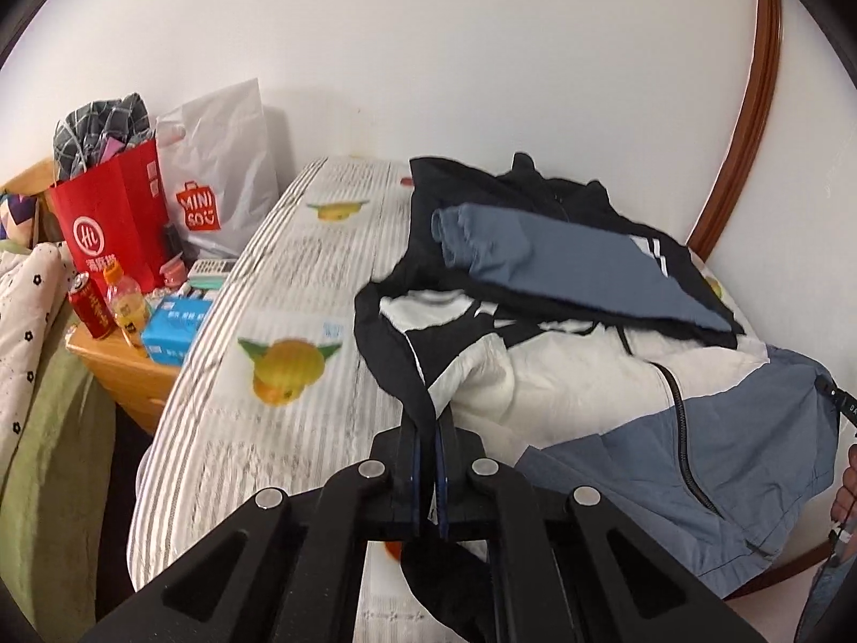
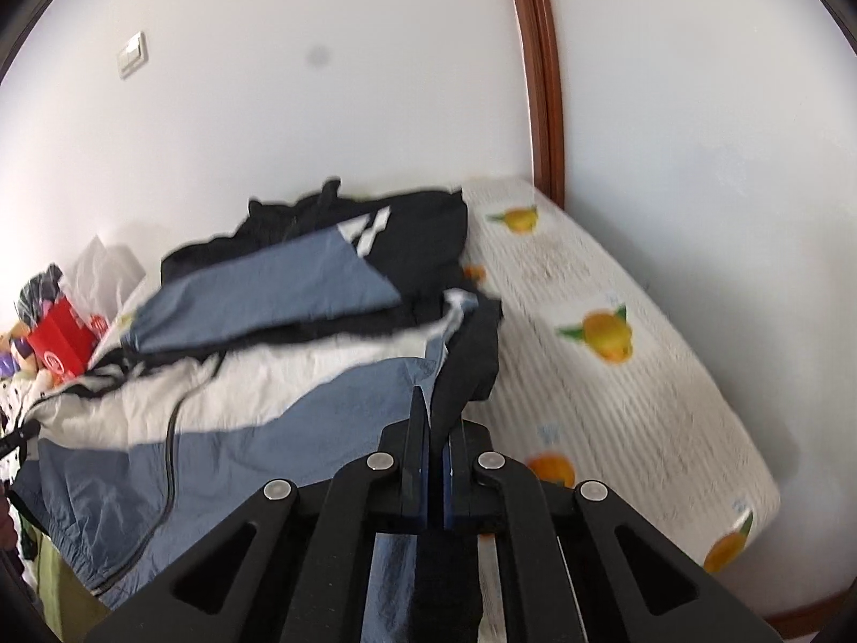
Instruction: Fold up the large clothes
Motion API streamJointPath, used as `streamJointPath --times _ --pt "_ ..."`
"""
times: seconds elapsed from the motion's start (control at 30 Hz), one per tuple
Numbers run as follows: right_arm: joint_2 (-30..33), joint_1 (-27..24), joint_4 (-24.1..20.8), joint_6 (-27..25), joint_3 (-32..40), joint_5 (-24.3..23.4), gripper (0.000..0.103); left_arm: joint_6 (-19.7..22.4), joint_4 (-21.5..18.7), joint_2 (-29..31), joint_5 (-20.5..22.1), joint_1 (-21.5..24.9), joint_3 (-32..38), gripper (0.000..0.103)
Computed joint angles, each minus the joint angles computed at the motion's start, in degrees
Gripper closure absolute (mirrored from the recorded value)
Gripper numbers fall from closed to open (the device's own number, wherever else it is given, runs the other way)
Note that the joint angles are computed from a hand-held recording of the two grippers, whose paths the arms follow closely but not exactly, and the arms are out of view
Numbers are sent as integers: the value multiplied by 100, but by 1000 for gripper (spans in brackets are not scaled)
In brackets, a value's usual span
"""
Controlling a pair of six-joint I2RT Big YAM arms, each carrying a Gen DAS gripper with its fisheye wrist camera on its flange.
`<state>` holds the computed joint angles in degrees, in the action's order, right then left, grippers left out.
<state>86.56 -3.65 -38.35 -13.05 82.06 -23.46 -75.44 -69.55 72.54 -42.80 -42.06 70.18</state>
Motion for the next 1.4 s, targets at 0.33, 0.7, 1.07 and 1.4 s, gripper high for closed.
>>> streamJointPath --times 0.33,0.7,1.07,1.4 --pt "587 209 -39 502 1004 26 100 697 138 162 -191 652 494 98" --pt "1607 602 -414 662 2397 291 100 1557 306 790 74 1380 1177 98" --pt "2875 857 -1152 850 3997 630 100 1828 419 1312 581 2080 1491 98" --pt "3899 1077 -1758 861 5158 1316 99 1861 389 1781 979 2453 1565 95"
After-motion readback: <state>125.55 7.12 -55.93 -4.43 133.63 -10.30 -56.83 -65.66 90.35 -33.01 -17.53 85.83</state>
